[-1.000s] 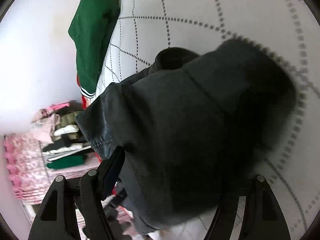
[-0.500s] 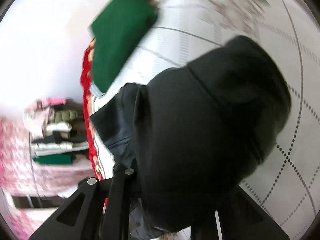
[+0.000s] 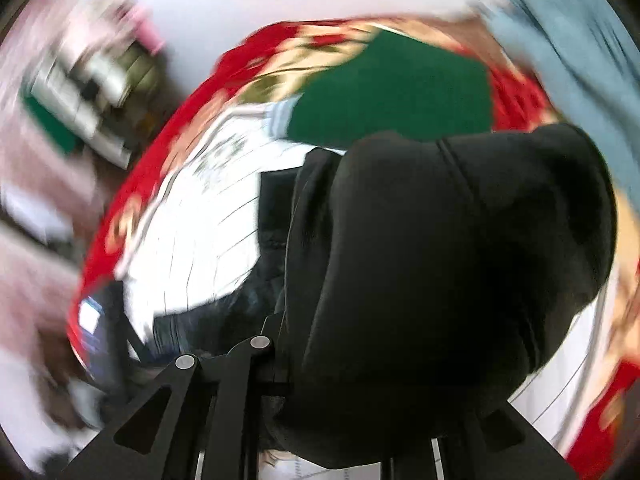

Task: Fold large clothes

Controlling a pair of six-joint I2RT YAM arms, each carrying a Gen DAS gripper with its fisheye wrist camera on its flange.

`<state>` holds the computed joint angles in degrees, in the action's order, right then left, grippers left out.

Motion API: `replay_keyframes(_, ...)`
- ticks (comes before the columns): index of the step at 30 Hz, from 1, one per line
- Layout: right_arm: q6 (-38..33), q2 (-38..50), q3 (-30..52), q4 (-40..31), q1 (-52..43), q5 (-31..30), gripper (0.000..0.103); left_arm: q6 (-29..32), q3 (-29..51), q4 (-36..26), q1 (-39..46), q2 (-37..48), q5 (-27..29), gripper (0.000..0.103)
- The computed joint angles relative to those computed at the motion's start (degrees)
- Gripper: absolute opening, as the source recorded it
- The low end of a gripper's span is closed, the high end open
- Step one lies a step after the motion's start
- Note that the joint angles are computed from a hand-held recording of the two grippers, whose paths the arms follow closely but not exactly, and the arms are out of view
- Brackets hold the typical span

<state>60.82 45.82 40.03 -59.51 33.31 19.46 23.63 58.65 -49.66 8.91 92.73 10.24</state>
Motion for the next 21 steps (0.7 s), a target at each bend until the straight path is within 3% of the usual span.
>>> replay_keyframes(3, 0.8, 13.9, 8.5, 0.0, 13.5, 5.5, 0.017, 5.9, 7.7, -4.8, 12.4, 1.9, -1.1, 0.103)
replay_keyframes(6, -3.2, 25.5, 15.6, 3.7, 21.0, 5.8, 0.017, 10.1, 16.1, -8.0, 22.1, 5.4, -2.1, 0.103)
replay_keyframes(10, -9.7, 40.0, 22.2, 12.5, 27.0, 2.1, 0.017, 13.3, 23.1, -8.8, 31.4, 9.0, -3.0, 0.103)
replay_keyframes(14, -13.2, 55.7, 26.7, 21.5, 28.7, -8.2, 0.021, 14.3, 28.9, -8.7, 35.8, 12.5, -4.5, 0.103)
replay_keyframes(16, -13.4, 60.5, 27.0, 25.6, 28.3, -14.2, 0.041, 14.3, 31.1, -10.5, 36.8, 13.1, -3.9, 0.103)
replay_keyframes(18, -12.7, 60.4, 25.9, 28.2, 28.4, -17.0, 0.053, 14.4, 33.9, -13.6, 36.8, 13.2, -2.5, 0.103)
replay_keyframes(20, -11.5, 55.2, 21.1, 32.6, 27.8, -20.2, 0.07, 14.3, 35.1, -17.0, 35.6, 12.3, 0.3, 0.103)
replay_keyframes(21, -10.2, 50.7, 17.0, 36.2, 27.2, -23.0, 0.073, 14.2, 35.7, -18.5, 35.1, 12.1, 1.5, 0.103)
